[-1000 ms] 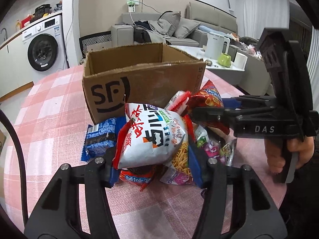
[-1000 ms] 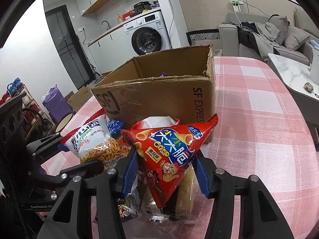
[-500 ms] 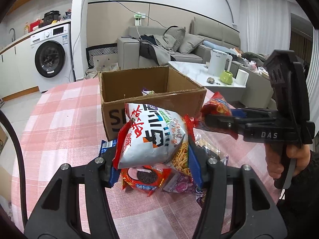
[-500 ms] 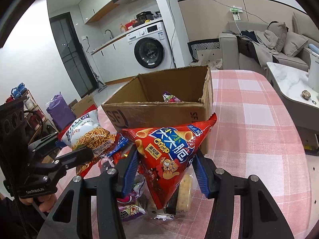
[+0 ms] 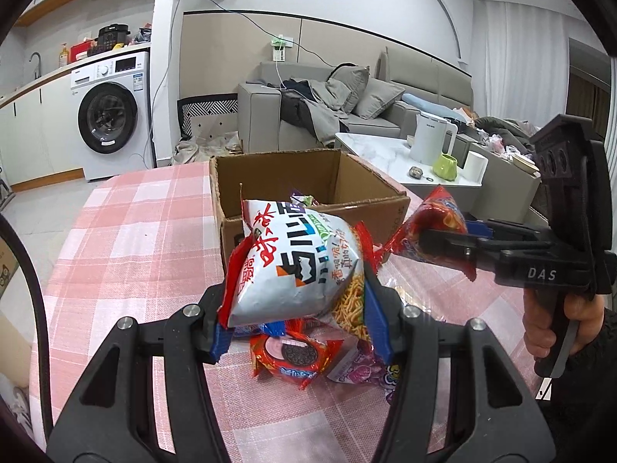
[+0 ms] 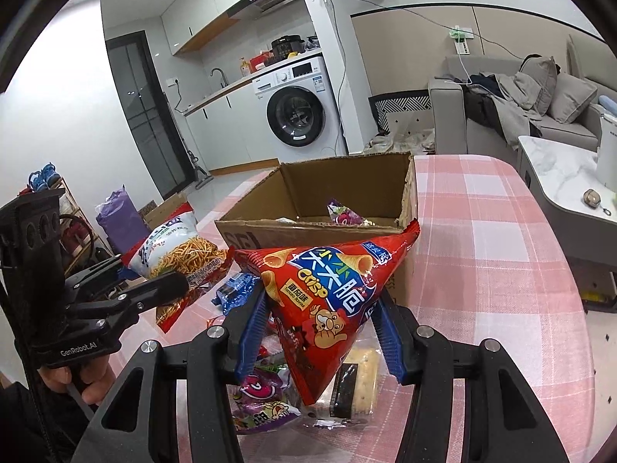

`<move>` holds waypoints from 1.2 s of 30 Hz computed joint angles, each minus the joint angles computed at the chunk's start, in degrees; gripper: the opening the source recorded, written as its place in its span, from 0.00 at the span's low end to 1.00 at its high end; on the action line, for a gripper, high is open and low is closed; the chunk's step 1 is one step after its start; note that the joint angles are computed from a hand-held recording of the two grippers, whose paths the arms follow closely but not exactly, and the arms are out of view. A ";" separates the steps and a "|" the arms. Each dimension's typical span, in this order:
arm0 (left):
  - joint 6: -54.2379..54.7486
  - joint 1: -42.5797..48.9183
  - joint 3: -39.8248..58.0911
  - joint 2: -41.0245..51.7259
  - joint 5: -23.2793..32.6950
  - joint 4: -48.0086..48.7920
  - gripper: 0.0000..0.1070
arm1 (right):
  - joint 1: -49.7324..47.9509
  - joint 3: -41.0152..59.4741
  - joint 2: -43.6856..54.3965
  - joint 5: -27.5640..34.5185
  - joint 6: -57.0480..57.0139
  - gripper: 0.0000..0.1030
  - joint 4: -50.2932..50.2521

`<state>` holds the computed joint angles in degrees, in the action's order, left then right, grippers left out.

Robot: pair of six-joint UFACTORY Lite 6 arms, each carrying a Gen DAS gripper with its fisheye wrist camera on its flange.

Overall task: Organize snacks
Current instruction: 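Lift both held bags and carry them over the cardboard box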

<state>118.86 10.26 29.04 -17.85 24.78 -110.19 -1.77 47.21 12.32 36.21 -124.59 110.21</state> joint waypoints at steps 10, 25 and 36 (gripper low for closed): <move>-2.79 -1.42 3.88 1.15 -2.32 0.22 0.50 | 0.11 -0.93 -3.33 0.03 1.84 0.51 -0.56; -1.66 -4.98 15.13 10.22 -6.58 -4.18 0.50 | 2.91 8.25 0.94 -3.30 9.54 0.51 -3.84; -5.23 -5.02 25.82 19.97 -7.75 -2.12 0.50 | 5.23 15.43 5.87 -5.10 11.60 0.50 -3.65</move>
